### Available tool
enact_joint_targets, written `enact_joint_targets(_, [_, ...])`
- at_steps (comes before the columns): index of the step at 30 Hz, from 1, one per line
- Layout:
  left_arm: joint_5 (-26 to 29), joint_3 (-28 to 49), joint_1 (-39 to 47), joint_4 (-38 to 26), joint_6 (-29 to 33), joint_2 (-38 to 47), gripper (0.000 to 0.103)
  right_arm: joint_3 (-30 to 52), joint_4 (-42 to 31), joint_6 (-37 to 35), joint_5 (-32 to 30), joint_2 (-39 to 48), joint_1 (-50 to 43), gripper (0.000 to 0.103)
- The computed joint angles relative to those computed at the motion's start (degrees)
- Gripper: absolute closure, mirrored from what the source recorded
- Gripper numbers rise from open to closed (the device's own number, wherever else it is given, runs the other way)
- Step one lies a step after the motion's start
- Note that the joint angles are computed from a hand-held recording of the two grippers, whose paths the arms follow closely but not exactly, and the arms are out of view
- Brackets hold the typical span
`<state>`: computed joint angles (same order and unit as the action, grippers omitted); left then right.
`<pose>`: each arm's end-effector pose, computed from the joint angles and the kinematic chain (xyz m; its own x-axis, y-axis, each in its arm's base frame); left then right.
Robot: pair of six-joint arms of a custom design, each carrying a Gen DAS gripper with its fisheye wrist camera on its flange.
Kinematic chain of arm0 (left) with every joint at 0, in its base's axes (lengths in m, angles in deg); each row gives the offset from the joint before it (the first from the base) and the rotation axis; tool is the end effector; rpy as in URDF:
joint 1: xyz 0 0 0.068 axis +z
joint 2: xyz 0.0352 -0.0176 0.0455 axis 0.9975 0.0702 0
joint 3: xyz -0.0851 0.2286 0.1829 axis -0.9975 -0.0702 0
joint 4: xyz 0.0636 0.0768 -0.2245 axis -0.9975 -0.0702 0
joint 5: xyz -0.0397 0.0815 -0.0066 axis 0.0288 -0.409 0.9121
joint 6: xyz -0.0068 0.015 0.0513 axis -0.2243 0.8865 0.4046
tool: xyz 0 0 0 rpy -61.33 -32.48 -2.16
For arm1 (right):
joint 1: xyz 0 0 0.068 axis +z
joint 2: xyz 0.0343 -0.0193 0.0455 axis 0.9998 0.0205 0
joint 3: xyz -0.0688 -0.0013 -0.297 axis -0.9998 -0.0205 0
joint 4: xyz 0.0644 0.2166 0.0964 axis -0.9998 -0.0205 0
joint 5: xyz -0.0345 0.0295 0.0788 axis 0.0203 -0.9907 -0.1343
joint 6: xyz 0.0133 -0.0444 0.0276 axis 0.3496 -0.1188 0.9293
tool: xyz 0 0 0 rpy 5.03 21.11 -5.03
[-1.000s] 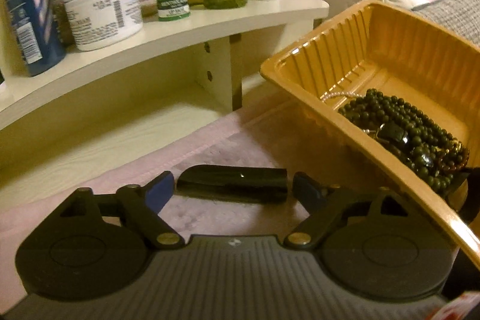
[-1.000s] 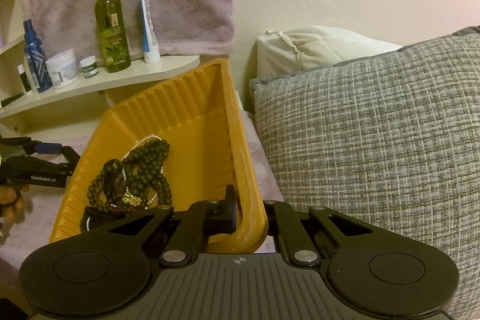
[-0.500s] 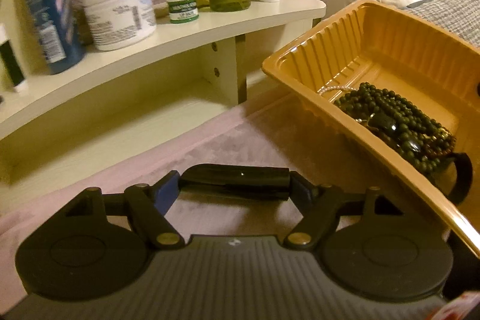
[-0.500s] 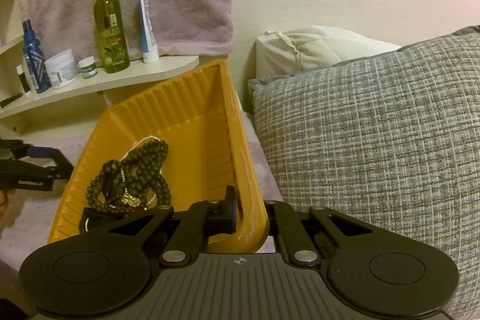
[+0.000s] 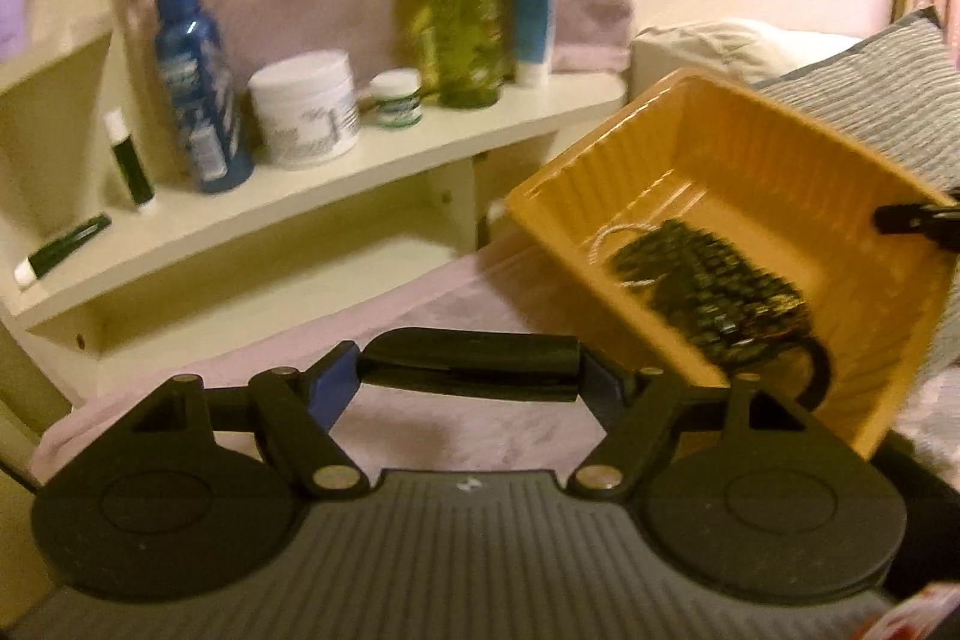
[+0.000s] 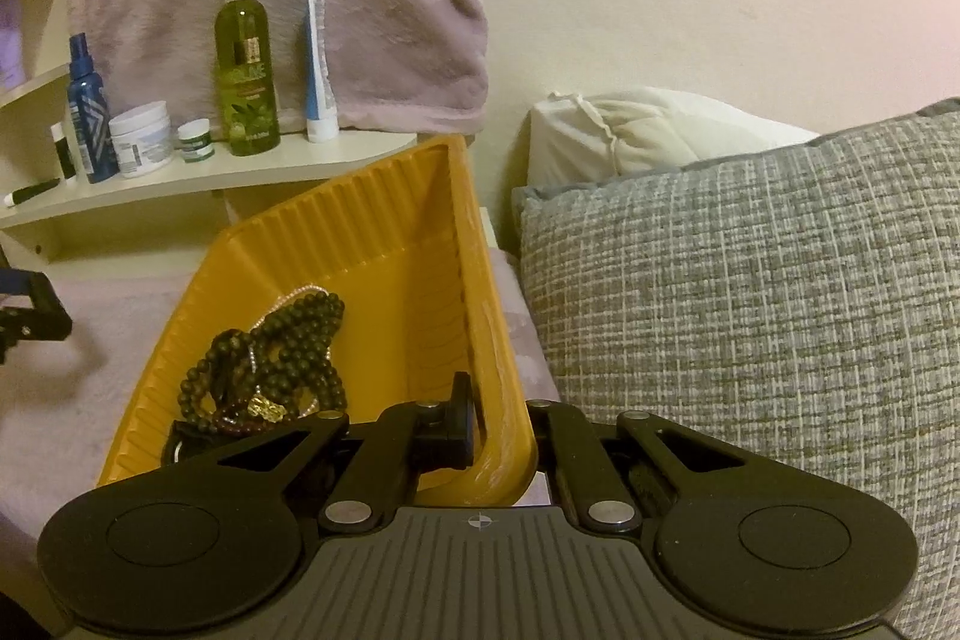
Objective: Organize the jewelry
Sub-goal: 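Carry the black case into the orange tray and open the left gripper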
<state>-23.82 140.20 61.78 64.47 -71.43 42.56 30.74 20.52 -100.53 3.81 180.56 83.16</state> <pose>0.2627 -0.1082 0.2922 -0.6472 0.0478 -0.7608 0.0810 0.9967 -0.0063 0.3306 -0.0226 0.3562 -0.6561 -0.2495 -0.7122 -0.3304 0.9435 -0.0262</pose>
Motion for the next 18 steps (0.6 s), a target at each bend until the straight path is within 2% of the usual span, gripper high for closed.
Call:
enact_joint_targets(10, [0.0, 11.7, -7.3, -4.8, 2.2, 4.5, 0.028, 0.4, -0.5, 0.2, -0.9, -0.1, -0.3, 0.098])
enact_joint_targets(18, [1.1, 20.0, -10.0, -6.7, 7.5, 11.1, 0.028, 0.6, -0.6, 0.7, -1.0, -0.2, -0.1, 0.098])
